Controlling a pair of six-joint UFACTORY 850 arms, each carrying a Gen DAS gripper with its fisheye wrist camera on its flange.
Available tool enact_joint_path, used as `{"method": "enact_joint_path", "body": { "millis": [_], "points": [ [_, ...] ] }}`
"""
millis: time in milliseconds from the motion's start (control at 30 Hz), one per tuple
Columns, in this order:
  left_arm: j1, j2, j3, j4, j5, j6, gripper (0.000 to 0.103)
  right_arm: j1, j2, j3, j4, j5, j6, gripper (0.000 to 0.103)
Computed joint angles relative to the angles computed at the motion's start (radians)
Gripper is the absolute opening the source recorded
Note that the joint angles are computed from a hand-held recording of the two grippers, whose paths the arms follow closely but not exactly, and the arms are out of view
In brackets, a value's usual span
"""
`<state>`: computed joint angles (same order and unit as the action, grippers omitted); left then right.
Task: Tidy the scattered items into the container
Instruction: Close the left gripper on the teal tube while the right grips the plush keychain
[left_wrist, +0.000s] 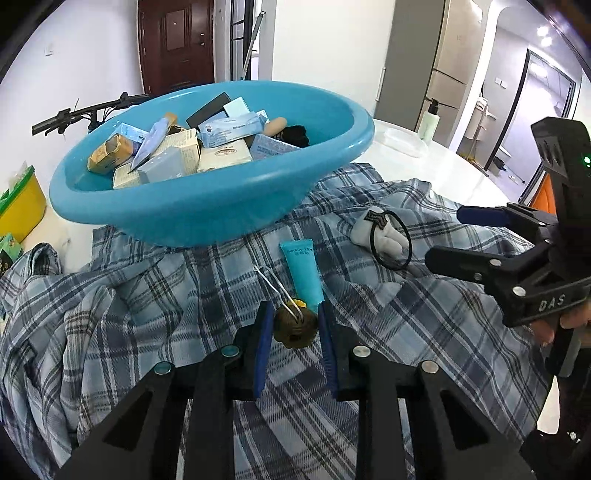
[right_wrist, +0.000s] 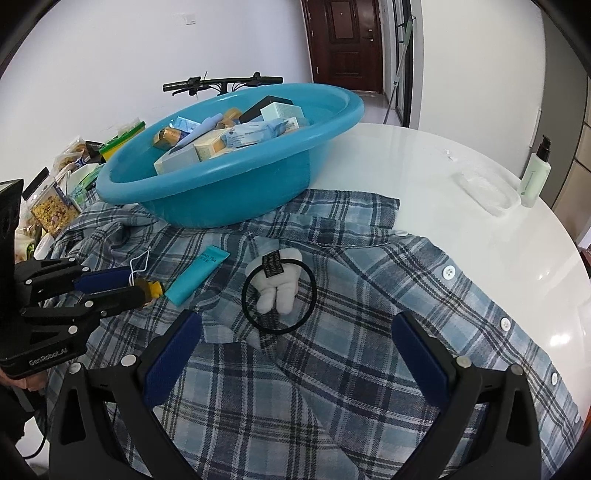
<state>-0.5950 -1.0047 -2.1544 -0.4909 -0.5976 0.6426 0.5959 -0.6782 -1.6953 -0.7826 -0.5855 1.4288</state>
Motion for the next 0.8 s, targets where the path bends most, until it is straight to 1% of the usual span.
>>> {"method": "enact_joint_path", "body": {
  "millis": [100,300,367,400,433,500,567,600,633,667,700,733,767,800],
  "points": [
    [-0.003,0.000,0.006,0.006,0.005,0.002,0.026,0.001,-0.001,-0.002,-0.006,0.005,0.007,0.103],
    [-0.017,-0.073,-0.100,0.052,-0.048,-0.051,0.027,0.000,0.004,0.009,-0.003,0.013,0.009,0.103],
    [-0.023,-0.102,-0.147,0.070,-0.071,-0.071,0.035,-0.003,0.009,0.020,-0.006,0.017,0.022,0.103],
    [-0.024,-0.111,-0.161,0.070,-0.075,-0.072,0.049,-0.005,0.012,0.026,-0.007,0.020,0.029,0.103],
    [-0.025,-0.114,-0.165,0.063,-0.072,-0.068,0.059,-0.008,0.014,0.031,-0.005,0.023,0.033,0.103],
    [-0.029,-0.120,-0.173,0.045,-0.060,-0.061,0.060,-0.012,0.018,0.041,-0.003,0.031,0.041,0.103],
    [-0.031,-0.152,-0.228,0.057,-0.086,-0.076,0.060,-0.014,0.020,0.045,-0.002,0.036,0.045,0.103],
    [-0.033,-0.167,-0.253,0.068,-0.094,-0.091,0.053,-0.015,0.020,0.047,0.000,0.038,0.045,0.103],
    [-0.032,-0.188,-0.289,0.073,-0.117,-0.105,0.031,-0.016,0.020,0.048,0.003,0.041,0.044,0.103],
    [-0.031,-0.216,-0.339,0.084,-0.151,-0.127,0.023,-0.017,0.020,0.048,0.006,0.043,0.042,0.103],
    [-0.027,-0.253,-0.404,0.084,-0.198,-0.150,0.020,-0.018,0.020,0.048,0.009,0.044,0.038,0.103],
    [-0.024,-0.267,-0.428,0.072,-0.215,-0.154,0.019,-0.018,0.019,0.047,0.012,0.044,0.035,0.103],
    [-0.021,-0.266,-0.428,0.066,-0.217,-0.158,0.019,-0.018,0.019,0.046,0.014,0.044,0.032,0.103],
    [-0.020,-0.252,-0.403,0.066,-0.205,-0.158,0.019,-0.018,0.019,0.046,0.013,0.043,0.031,0.103]
  ]
}}
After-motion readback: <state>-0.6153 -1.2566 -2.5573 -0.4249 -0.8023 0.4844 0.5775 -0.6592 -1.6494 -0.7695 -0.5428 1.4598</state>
